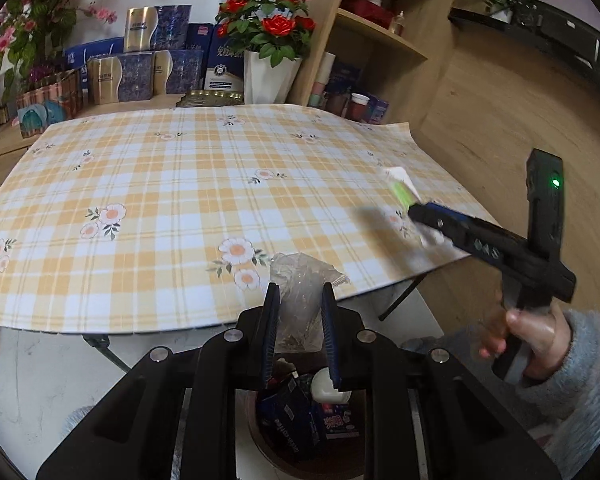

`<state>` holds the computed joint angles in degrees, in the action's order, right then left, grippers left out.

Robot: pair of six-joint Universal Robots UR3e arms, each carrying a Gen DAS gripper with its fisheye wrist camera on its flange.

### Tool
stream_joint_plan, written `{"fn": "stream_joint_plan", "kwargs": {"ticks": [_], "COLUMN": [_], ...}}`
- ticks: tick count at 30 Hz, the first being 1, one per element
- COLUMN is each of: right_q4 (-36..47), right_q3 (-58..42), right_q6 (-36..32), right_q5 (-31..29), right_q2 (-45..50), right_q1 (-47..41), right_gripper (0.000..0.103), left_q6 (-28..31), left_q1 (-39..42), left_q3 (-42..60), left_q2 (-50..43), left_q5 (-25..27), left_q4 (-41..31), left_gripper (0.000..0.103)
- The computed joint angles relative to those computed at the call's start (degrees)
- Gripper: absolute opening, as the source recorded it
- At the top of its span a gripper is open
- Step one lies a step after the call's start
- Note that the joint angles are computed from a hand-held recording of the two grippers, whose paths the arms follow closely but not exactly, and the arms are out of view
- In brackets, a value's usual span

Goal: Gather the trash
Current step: 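Carry the bag and candle pack down over the brown bin and release both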

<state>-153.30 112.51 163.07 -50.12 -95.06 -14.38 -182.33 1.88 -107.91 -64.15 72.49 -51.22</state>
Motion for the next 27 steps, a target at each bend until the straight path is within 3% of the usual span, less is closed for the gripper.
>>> {"fn": "stream_joint_plan", "kwargs": {"ticks": [4,9,17,27], "right_q4": [4.68,10.22,13.22,14.78], "right_q3": [11.79,18.78,15.14,11.6], "right_q6": [-7.39,-12.06,-11.18,-8.93], "right_q5": [1.3,0.99,-7.18,-14.61], "right_q2": [-10.76,-15.96,-4.85,1.84], "right_q1": [-0.56,-0.02,6.86,12.73], "right_gripper": [0.04,0.04,0.04,0.042], "left_q6": [-0.53,-2.6,-6.49,-6.36], "left_q1": [-0.29,-1.33,-1.5,2.35], "left_q3": [-4.43,-9.13,-13.79,-14.94], "left_q2": [4.09,7.1,9.45,10.34], "left_q5": [-0.41,-0.17,1.41,-1.8], "left_q4": [-0.04,1.8,3.32,0.93], "left_gripper": [0.021,0.021,0.021,0.021]}}
